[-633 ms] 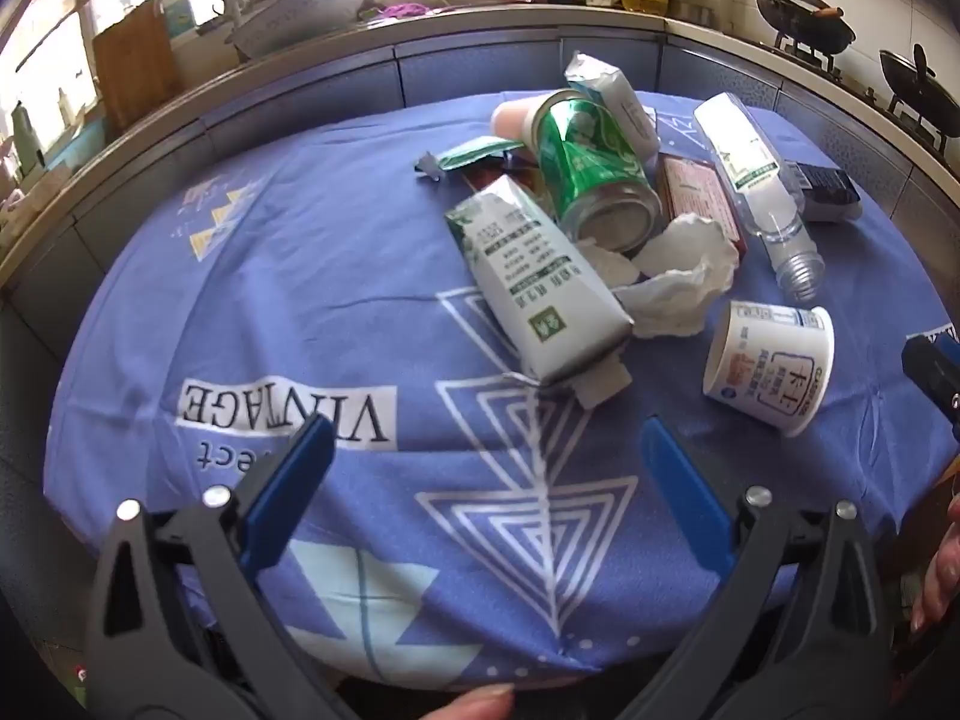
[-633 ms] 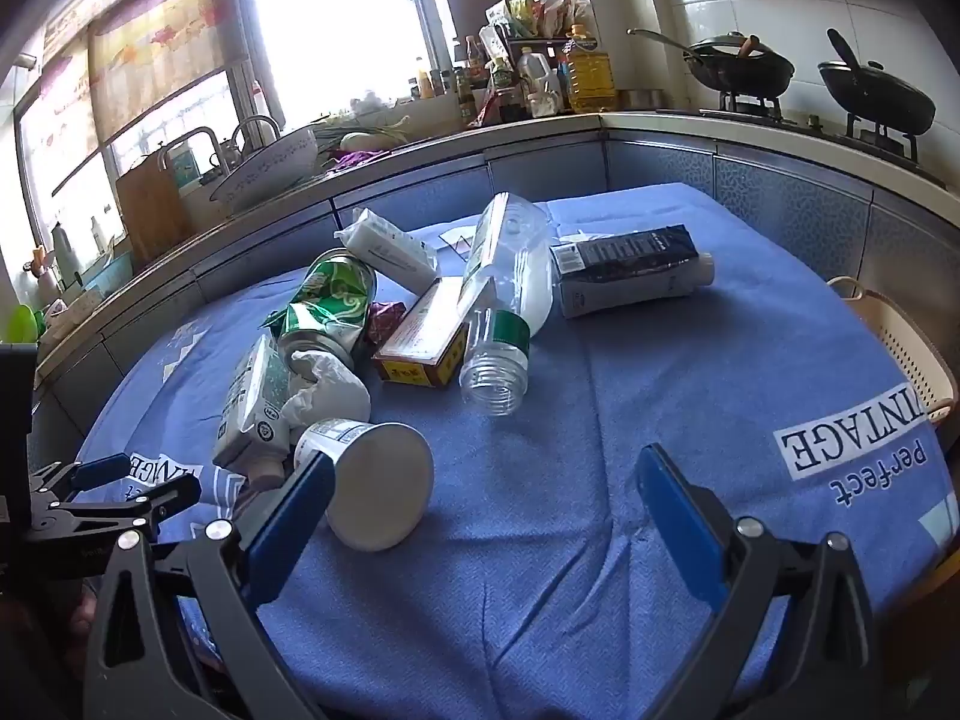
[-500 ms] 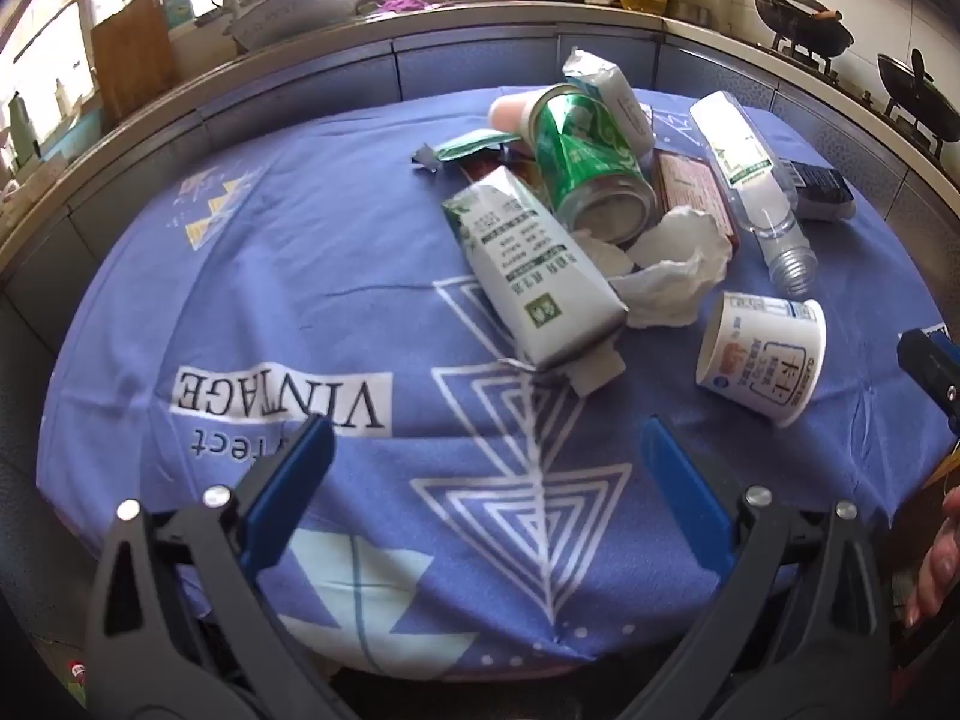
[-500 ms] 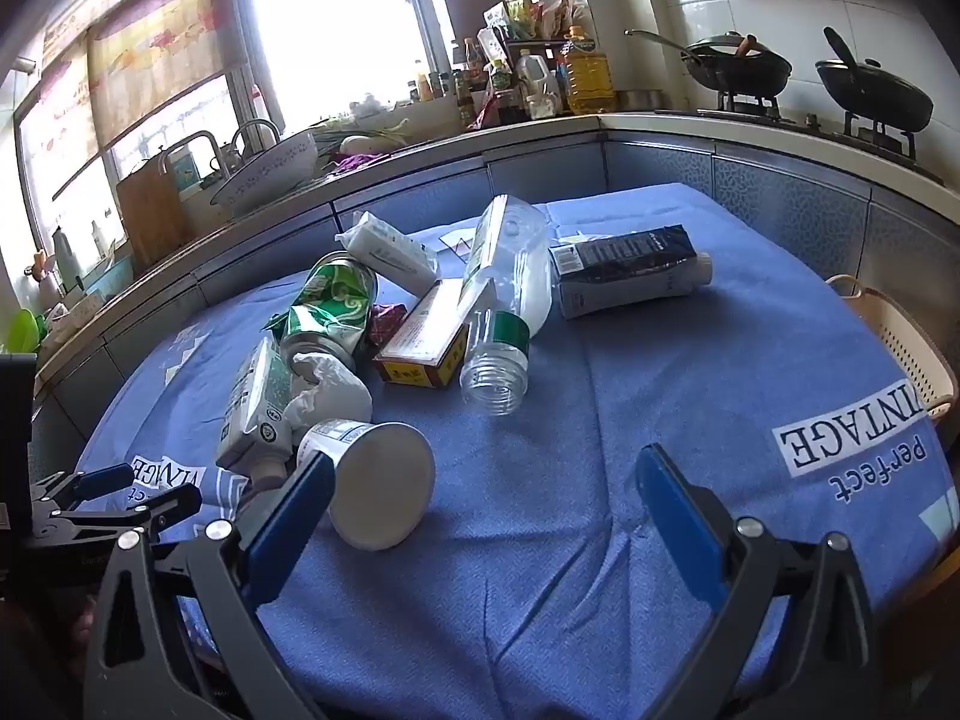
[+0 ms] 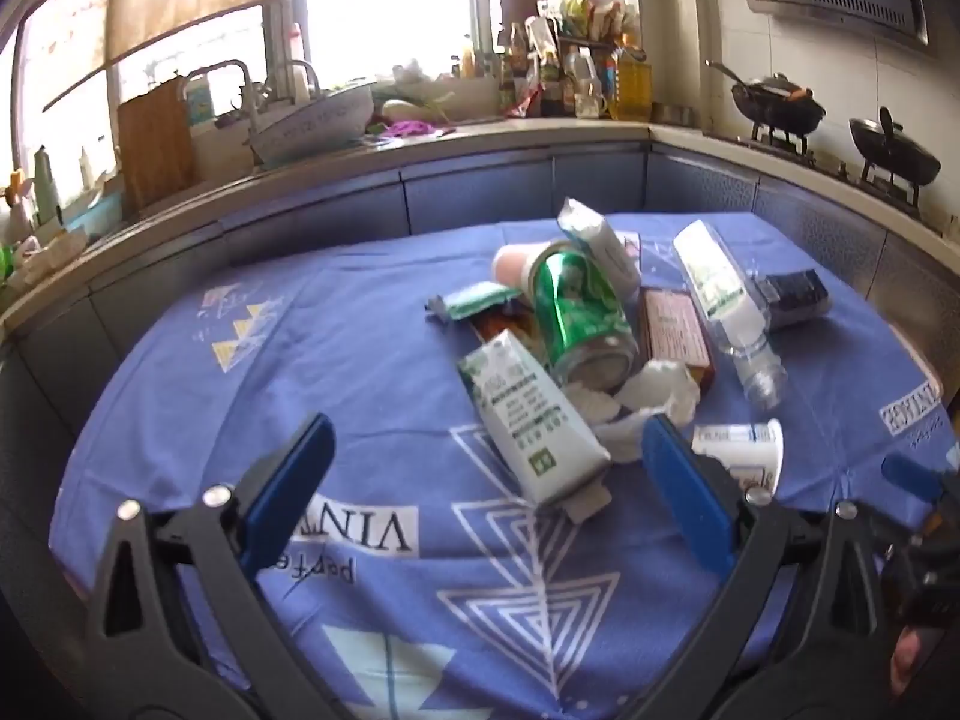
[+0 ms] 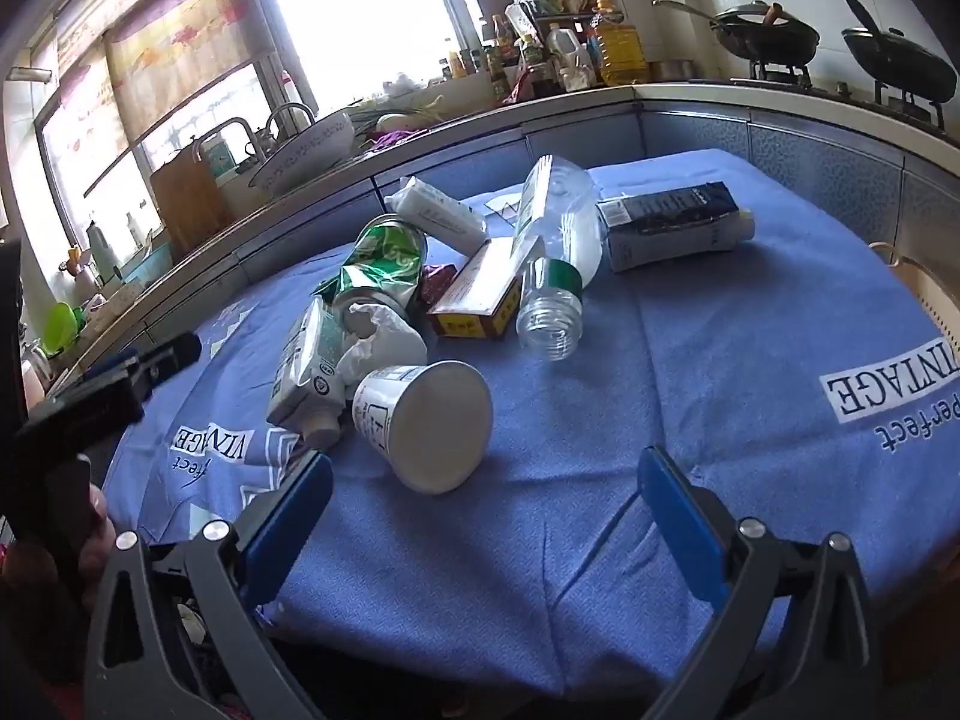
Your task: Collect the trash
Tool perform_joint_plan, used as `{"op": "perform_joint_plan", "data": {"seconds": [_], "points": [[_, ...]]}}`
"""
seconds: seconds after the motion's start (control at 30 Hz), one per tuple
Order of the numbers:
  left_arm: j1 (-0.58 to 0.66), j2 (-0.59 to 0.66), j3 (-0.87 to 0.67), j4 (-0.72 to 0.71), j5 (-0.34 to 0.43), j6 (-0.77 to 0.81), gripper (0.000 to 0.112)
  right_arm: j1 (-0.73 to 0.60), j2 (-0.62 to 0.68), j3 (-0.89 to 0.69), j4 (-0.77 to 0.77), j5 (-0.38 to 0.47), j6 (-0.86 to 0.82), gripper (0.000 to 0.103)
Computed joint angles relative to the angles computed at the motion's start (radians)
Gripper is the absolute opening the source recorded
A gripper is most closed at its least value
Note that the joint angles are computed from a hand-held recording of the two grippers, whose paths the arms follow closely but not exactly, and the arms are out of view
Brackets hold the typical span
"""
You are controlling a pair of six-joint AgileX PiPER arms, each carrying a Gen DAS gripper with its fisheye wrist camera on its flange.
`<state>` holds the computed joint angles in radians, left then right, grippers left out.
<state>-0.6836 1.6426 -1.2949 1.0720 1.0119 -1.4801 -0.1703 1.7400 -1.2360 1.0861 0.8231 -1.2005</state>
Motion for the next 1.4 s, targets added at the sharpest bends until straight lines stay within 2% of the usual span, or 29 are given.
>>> {"op": "perform_joint_plan", "data": {"seconds": [0.07,0.17,0.23,0.43,0.5,0.93,1.0,1.4], "points": [[0.013,-0.005,-0.015,0.012,-0.023,-0.016,0.099,-0.005,-0.007,0.004,0.005,0.018,-0.005,0.100],[0.015,0.015,-0.069,0.009,-0.010,0.013,0.099,-0.003,-0.025,0.015,0.012,0.013,-0.013,0.100],[0.038,0.013,-0.083,-0.007,-0.038,0.041,0.099,-0.021,-0.036,0.031,0.047,0.012,-0.049,0.100],[0.019,0.042,-0.170,0.029,-0.033,0.079,0.099,-0.038,-0.047,0.004,0.098,-0.018,-0.053,0.100],[0.042,0.021,-0.143,0.024,-0.062,0.084,0.099,-0.042,-0.055,-0.004,0.117,-0.026,-0.058,0.100],[0.033,0.049,-0.211,-0.002,-0.001,0.131,0.099,-0.007,-0.059,-0.030,0.120,-0.072,-0.060,0.097],[0.039,0.026,-0.132,0.015,-0.022,0.079,0.099,-0.004,-0.056,-0.029,0.118,-0.071,-0.058,0.094],[0.063,0.046,-0.126,0.006,-0.041,0.085,0.099,-0.007,-0.035,-0.042,0.115,-0.069,-0.047,0.090]]}}
